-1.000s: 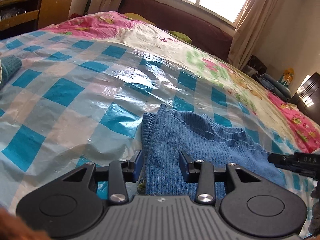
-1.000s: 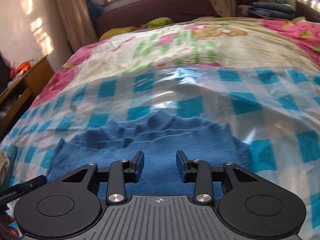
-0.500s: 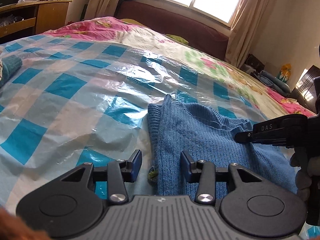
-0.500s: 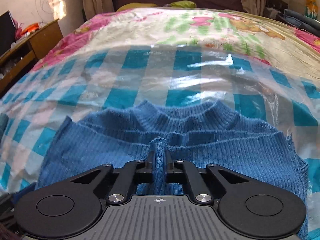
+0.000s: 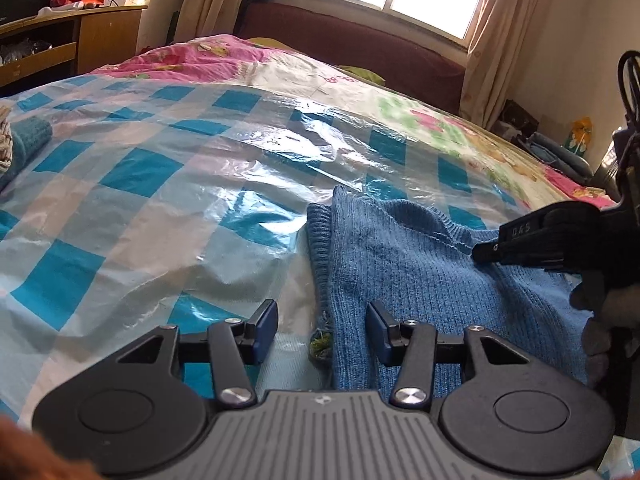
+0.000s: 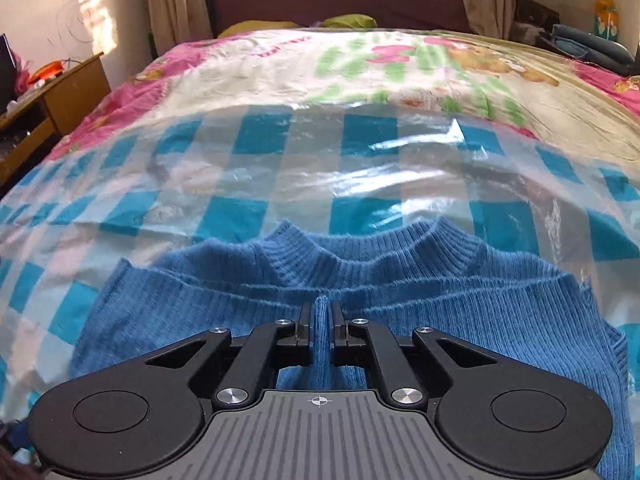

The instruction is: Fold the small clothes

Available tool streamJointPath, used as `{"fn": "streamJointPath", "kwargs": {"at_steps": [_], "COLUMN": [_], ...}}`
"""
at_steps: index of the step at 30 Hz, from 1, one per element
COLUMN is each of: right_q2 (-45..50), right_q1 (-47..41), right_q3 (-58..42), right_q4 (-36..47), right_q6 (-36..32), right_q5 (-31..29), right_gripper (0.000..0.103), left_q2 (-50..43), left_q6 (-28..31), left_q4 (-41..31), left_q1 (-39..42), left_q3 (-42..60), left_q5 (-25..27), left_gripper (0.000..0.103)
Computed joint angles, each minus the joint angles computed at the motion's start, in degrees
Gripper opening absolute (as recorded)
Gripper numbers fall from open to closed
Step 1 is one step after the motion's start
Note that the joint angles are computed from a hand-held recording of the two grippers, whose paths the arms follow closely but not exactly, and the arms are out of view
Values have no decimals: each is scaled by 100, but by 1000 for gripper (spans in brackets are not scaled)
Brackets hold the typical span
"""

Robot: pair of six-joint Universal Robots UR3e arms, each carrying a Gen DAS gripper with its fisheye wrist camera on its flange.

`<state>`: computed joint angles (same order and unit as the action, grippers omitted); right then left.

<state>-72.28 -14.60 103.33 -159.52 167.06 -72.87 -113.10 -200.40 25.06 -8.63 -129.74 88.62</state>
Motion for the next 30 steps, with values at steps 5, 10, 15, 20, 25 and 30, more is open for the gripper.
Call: {"fn": "streamJointPath", "kwargs": {"at_steps": [5,10,15,20,25,30], "right_q2": [-638,-1690,-1448,-1088,-852,-458], "right_q1": [-552,-1342,-1410,-1511,-1062,-644], "right_q3": [199,1147,1361,959,708,608], "right_q4": [279,534,283,518,472,-11], "right_q6": [109,-743,-950,-504,-768,-733], "right_q5": [590,943,393,422,293,-255], "right_gripper": [12,12,16,17,35,3], "left_q2": [39,60,30,-18,-48,-26], "left_q6": [-36,-78,-69,-75,-42,-46], "left_q4": [18,20,-34,-5,25,66], "left_q1": [106,197,94,59,68,129], "left_q3": [-65,-101,-48,-12,-1,-45], "left_q5": [-148,-285,-151,-108,-143,-242], "left_gripper": [51,51,52,51,51,51]}}
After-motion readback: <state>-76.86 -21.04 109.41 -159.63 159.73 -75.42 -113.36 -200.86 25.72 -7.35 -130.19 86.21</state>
